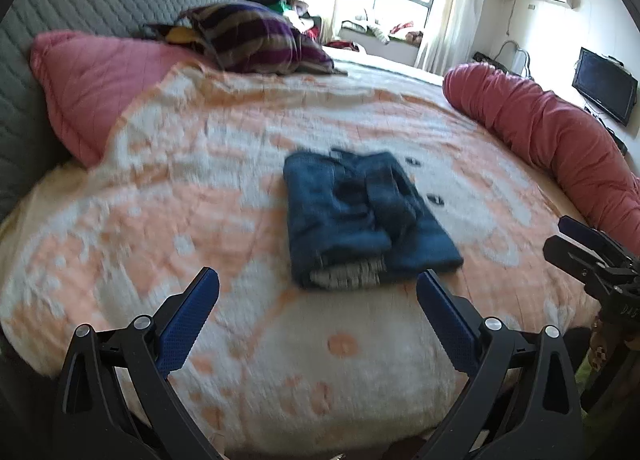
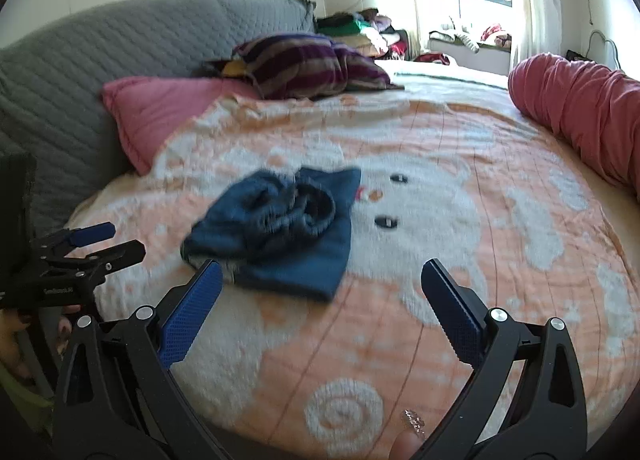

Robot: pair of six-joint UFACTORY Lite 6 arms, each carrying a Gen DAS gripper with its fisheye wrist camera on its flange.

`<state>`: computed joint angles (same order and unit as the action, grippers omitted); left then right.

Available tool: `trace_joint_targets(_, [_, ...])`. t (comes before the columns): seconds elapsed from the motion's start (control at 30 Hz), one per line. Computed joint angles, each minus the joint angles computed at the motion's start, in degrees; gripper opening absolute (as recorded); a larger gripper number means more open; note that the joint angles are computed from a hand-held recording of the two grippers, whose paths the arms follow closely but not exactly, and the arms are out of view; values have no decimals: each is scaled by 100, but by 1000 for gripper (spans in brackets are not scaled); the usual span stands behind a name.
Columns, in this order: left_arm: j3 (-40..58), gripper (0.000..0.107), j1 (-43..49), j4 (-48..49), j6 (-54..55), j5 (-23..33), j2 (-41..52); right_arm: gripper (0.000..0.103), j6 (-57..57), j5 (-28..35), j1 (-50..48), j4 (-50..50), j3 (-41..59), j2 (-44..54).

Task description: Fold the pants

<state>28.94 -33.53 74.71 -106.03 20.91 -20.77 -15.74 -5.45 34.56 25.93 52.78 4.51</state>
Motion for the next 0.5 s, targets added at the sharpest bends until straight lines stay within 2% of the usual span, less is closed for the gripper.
trace_joint_targets(0.13, [-321, 99, -198, 341, -687, 41, -35, 94, -365, -89, 37, 447, -209, 61])
trace_joint_targets(0.33, [-423, 99, -369, 401, -852, 226, -95, 94, -1176, -269, 145, 1254, -360, -128])
trace_joint_targets(0.5, [-486, 99, -437, 461, -971, 285, -141, 94, -1559, -406, 316, 1551, -583, -353])
